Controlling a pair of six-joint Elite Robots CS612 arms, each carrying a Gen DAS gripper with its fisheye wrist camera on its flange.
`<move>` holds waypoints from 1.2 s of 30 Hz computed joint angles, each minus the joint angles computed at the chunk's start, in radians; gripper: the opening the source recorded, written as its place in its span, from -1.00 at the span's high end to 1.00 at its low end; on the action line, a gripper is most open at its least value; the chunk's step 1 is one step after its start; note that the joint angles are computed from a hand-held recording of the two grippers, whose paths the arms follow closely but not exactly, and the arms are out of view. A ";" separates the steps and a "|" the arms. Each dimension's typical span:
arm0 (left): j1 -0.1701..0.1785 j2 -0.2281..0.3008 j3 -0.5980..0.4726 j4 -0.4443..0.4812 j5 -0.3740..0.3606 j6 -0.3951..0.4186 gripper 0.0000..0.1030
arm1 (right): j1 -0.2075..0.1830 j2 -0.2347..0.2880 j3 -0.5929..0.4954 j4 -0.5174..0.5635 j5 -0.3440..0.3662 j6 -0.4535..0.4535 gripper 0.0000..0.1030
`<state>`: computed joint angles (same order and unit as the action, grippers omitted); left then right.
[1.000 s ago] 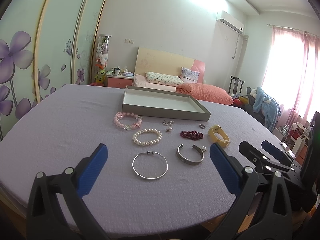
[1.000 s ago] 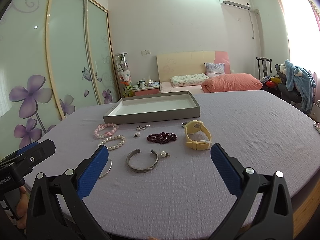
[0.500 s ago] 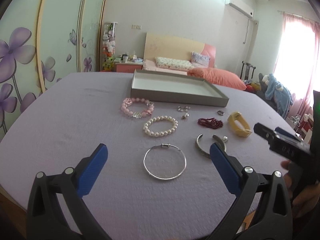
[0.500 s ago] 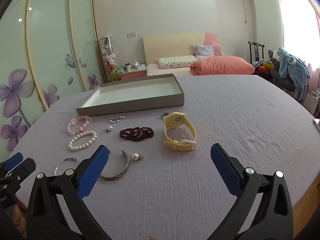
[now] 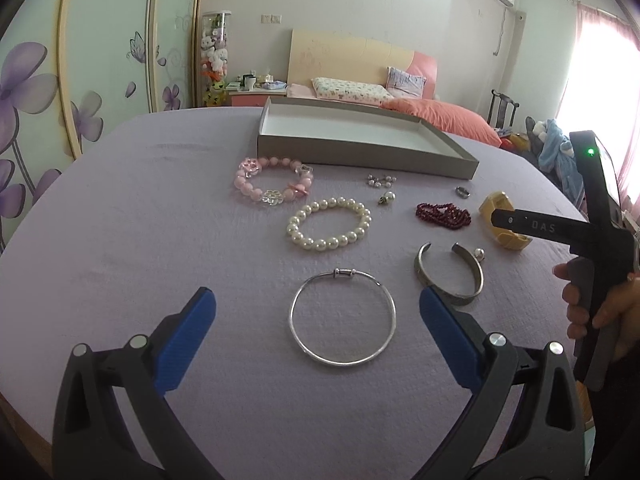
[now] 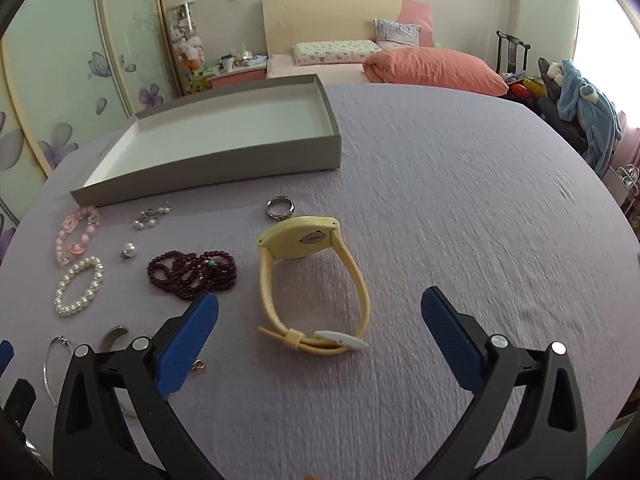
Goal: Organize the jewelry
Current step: 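Grasp the yellow strap watch with the right tool while the left tool grasps the silver hoop bangle, then carry the watch and hoop bangle into the tray while both tools open to release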
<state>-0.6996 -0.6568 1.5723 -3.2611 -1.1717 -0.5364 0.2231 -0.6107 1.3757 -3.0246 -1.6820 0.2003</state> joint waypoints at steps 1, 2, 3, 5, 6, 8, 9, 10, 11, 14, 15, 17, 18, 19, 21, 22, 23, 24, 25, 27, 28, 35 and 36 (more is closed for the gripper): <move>0.001 0.001 -0.003 0.007 -0.003 0.002 -0.97 | 0.001 0.002 -0.002 0.007 -0.005 -0.004 -0.96; 0.001 0.003 -0.007 0.013 -0.006 0.003 -0.97 | 0.002 0.002 -0.005 0.017 -0.003 -0.006 -0.91; 0.002 0.004 -0.009 0.017 -0.010 0.003 -0.96 | 0.002 0.005 -0.010 0.028 0.000 -0.007 -0.70; 0.005 0.007 -0.016 0.029 -0.021 0.004 -0.96 | -0.004 0.008 -0.012 0.040 0.033 0.007 -0.16; 0.006 0.009 -0.020 0.035 -0.026 0.003 -0.96 | -0.005 0.006 -0.004 0.021 0.040 0.011 -0.02; 0.008 0.011 -0.027 0.050 -0.038 0.003 -0.96 | -0.010 0.001 0.008 0.004 0.071 0.023 0.16; 0.008 0.012 -0.029 0.054 -0.041 0.004 -0.96 | -0.012 -0.001 0.017 -0.007 0.090 0.028 0.19; 0.009 0.013 -0.033 0.061 -0.045 0.006 -0.96 | -0.012 -0.003 0.023 -0.013 0.092 0.028 0.21; 0.009 0.015 -0.037 0.069 -0.045 0.007 -0.96 | -0.012 -0.005 0.027 -0.018 0.091 0.026 0.21; 0.008 0.020 -0.054 0.106 -0.040 0.015 -0.96 | -0.013 -0.010 0.034 -0.029 0.100 0.030 0.21; 0.007 0.022 -0.058 0.115 -0.037 0.017 -0.95 | -0.014 -0.010 0.034 -0.030 0.103 0.032 0.21; 0.007 0.027 -0.073 0.146 -0.032 0.021 -0.88 | -0.015 -0.014 0.041 -0.042 0.106 0.033 0.21; 0.007 0.029 -0.083 0.174 -0.034 0.020 -0.83 | -0.016 -0.015 0.041 -0.044 0.108 0.032 0.21; 0.007 0.033 -0.090 0.188 -0.035 0.020 -0.79 | -0.017 -0.017 0.042 -0.047 0.111 0.032 0.21; 0.004 0.036 -0.100 0.217 -0.020 0.024 -0.70 | -0.019 -0.018 0.043 -0.051 0.118 0.032 0.21; 0.001 0.038 -0.106 0.234 -0.007 0.028 -0.69 | -0.019 -0.019 0.044 -0.052 0.120 0.032 0.21; -0.002 0.039 -0.109 0.243 0.005 0.032 -0.63 | -0.020 -0.019 0.044 -0.053 0.122 0.033 0.21; -0.002 0.040 -0.108 0.236 0.004 0.034 -0.51 | -0.020 -0.020 0.045 -0.055 0.125 0.033 0.21; -0.003 0.040 -0.107 0.231 0.005 0.036 -0.43 | -0.020 -0.021 0.046 -0.056 0.126 0.033 0.21; -0.004 0.039 -0.105 0.230 0.006 0.035 -0.37 | -0.020 -0.021 0.046 -0.057 0.128 0.032 0.21; -0.004 0.038 -0.103 0.225 0.004 0.034 -0.36 | -0.020 -0.022 0.048 -0.060 0.129 0.031 0.21; 0.004 0.017 -0.082 0.191 0.021 0.031 -0.36 | -0.019 -0.032 0.056 -0.087 0.135 0.020 0.21; 0.006 0.012 -0.080 0.184 0.031 0.038 -0.36 | -0.018 -0.033 0.053 -0.090 0.134 0.016 0.20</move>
<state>-0.6934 -0.6448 1.4922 -3.0773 -1.1411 -0.4985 0.2049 -0.6436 1.4286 -3.1142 -1.5476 0.2164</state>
